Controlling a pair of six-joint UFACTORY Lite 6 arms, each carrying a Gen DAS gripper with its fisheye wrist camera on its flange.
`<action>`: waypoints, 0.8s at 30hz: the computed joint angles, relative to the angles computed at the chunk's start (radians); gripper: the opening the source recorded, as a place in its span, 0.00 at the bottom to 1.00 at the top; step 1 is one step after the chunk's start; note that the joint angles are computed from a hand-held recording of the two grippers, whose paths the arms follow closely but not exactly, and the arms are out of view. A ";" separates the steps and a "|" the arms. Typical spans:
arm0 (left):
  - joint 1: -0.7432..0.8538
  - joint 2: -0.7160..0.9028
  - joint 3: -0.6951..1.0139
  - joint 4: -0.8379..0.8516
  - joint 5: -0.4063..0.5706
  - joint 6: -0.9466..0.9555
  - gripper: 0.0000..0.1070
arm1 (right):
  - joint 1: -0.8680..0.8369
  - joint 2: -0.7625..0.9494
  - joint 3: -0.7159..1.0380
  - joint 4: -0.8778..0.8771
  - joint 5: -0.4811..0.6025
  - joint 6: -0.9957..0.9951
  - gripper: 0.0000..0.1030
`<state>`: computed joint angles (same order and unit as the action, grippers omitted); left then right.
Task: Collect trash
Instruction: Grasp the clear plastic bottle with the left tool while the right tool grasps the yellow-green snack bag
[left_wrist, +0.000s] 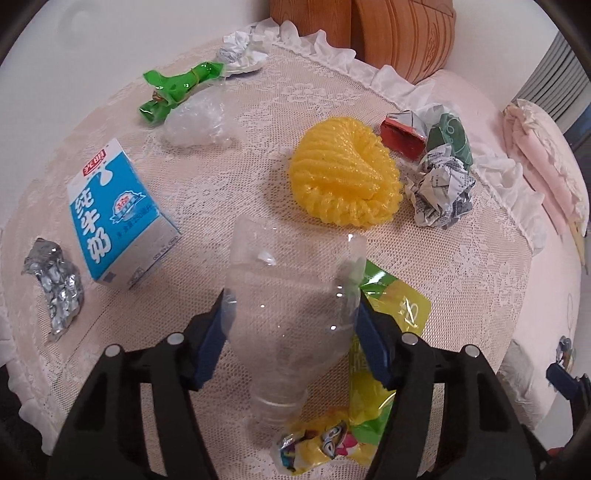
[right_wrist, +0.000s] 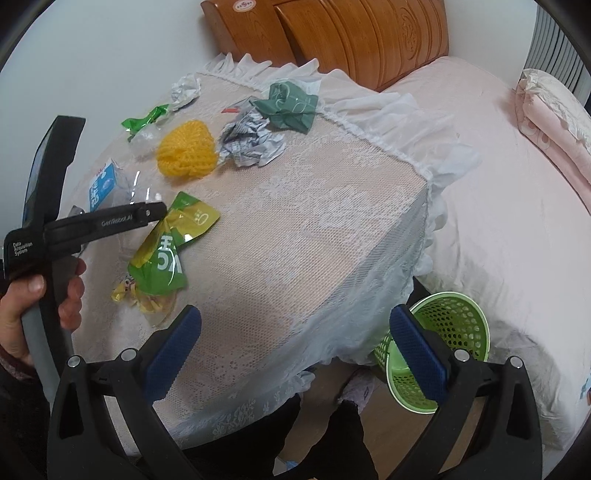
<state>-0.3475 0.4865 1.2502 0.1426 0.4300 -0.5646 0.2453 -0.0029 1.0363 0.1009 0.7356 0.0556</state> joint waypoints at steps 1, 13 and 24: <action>0.005 -0.007 -0.011 -0.020 -0.016 0.029 0.58 | 0.021 0.012 0.003 -0.003 -0.003 0.021 0.98; 0.086 -0.369 -0.303 0.063 -0.101 -0.019 0.58 | 0.160 0.331 0.266 0.103 -0.067 0.130 0.98; 0.182 -0.685 -0.510 0.159 -0.019 -0.122 0.58 | 0.338 0.582 0.521 -0.193 0.007 0.423 0.54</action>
<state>-0.1652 -0.1982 0.7398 0.3012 0.4109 -0.6871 0.5838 0.5792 1.5572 -0.0916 0.7430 0.4784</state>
